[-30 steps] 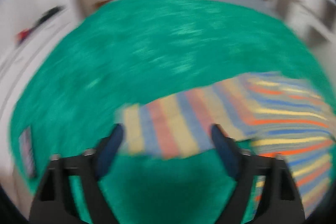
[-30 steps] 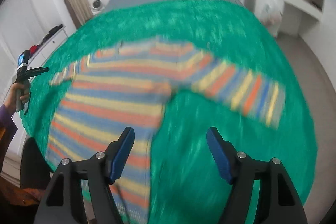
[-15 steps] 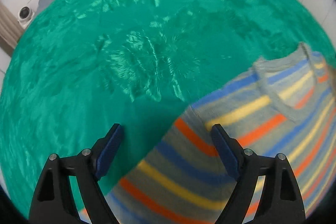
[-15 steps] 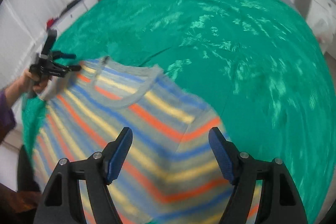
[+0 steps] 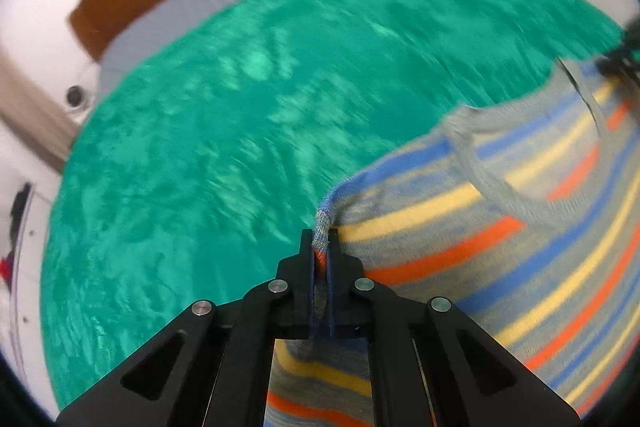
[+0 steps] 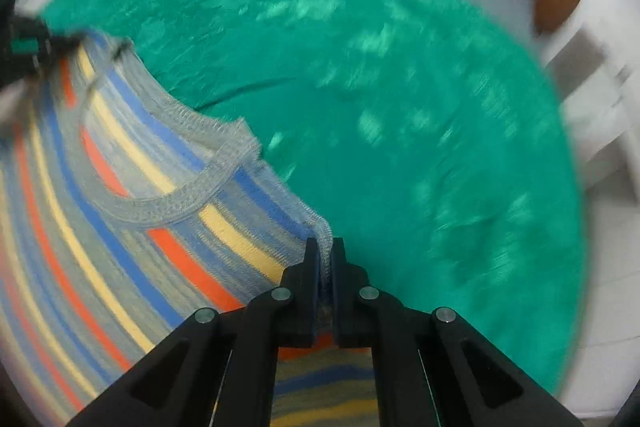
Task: Fold small clothes
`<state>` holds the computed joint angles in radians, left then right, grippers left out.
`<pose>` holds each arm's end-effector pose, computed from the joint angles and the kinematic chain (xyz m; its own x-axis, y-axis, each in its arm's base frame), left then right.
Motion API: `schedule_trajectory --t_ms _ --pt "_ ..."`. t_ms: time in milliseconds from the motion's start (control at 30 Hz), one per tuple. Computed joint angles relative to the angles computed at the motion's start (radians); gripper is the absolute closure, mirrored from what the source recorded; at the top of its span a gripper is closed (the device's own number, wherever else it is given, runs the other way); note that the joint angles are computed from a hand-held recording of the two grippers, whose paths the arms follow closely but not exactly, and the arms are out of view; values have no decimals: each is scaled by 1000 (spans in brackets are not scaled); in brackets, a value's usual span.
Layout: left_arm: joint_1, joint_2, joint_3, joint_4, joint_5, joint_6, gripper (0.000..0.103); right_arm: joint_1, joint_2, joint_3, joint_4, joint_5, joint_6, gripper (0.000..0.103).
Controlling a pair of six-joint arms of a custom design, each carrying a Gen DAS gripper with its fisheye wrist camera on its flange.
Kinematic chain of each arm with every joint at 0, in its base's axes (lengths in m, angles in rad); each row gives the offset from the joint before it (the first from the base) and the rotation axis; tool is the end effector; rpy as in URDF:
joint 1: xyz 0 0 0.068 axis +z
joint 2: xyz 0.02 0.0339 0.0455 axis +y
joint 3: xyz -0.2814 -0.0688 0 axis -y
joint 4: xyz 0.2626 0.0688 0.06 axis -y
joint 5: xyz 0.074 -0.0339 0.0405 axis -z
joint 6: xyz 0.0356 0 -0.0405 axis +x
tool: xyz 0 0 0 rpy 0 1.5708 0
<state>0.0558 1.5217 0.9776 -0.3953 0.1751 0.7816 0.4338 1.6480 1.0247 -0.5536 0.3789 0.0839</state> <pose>0.3261 0.0120 0.2219 -0.5384 0.6647 -0.5180 0.6016 0.7336 0.3160 0.3059 0.1272 0.1906 -0.8569 -0.3111 -0.4111 -0.1906 0.9320 -0.3082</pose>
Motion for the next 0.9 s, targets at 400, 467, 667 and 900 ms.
schedule_trajectory --t_ms 400,467,667,900 --pt "-36 99 -111 292 -121 -159 85 -44 173 70 91 55 35 91" --pt "-13 71 -106 263 -120 -167 45 -66 118 35 105 15 57 57" --pt "190 -133 -85 -19 76 -100 33 -21 -222 -136 4 24 116 38" --pt "674 -408 -77 -548 356 447 29 400 -630 -219 -512 150 518 35"
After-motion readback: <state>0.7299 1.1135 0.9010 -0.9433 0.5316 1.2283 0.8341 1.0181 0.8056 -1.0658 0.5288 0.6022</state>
